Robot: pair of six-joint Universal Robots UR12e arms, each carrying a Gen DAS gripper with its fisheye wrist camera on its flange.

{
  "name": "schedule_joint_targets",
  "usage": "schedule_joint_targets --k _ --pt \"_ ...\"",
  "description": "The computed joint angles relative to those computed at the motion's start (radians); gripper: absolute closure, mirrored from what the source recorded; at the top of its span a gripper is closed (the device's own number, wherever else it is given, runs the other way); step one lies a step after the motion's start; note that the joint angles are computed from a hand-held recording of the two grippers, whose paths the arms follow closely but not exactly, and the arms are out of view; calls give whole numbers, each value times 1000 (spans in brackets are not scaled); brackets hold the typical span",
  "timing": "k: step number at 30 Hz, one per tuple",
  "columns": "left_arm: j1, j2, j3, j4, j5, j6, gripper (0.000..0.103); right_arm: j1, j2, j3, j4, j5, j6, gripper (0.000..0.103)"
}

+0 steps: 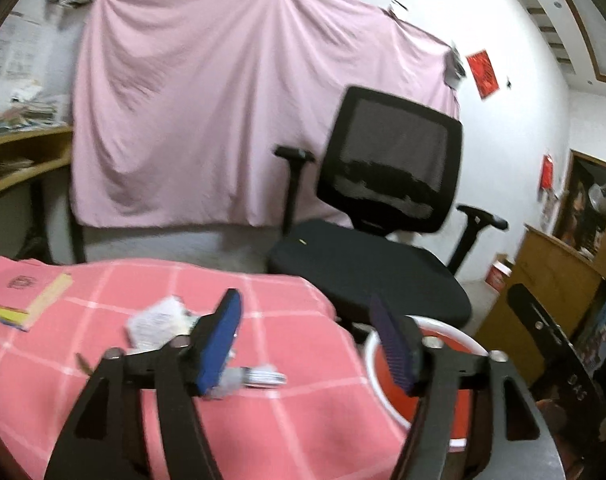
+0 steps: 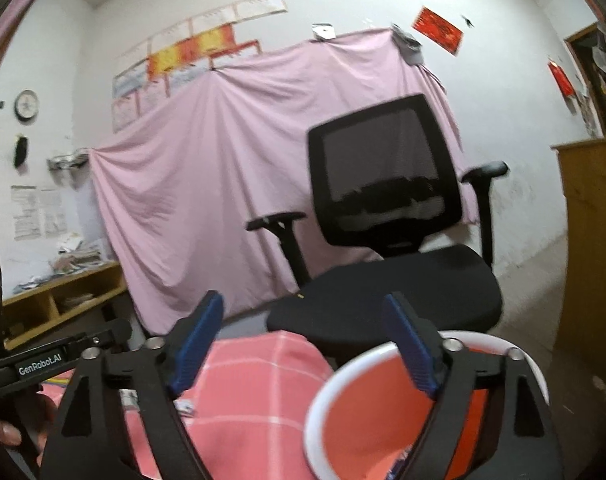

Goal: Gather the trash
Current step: 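Move both tools back over the remaining trash on the table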

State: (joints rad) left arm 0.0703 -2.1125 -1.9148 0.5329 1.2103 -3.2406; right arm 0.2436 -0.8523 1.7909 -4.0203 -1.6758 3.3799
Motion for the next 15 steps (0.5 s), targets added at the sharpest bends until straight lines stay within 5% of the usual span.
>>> schedule_joint_targets --k 2,7,15 --pt "13 -2 -20 79 33 -32 2 8 7 -11 -28 12 -12 0" --pt "33 -3 -60 186 132 -55 1 26 22 -37 -65 44 -39 0" --pt "67 -11 -110 277 179 -35 1 55 43 -69 -85 62 -107 0"
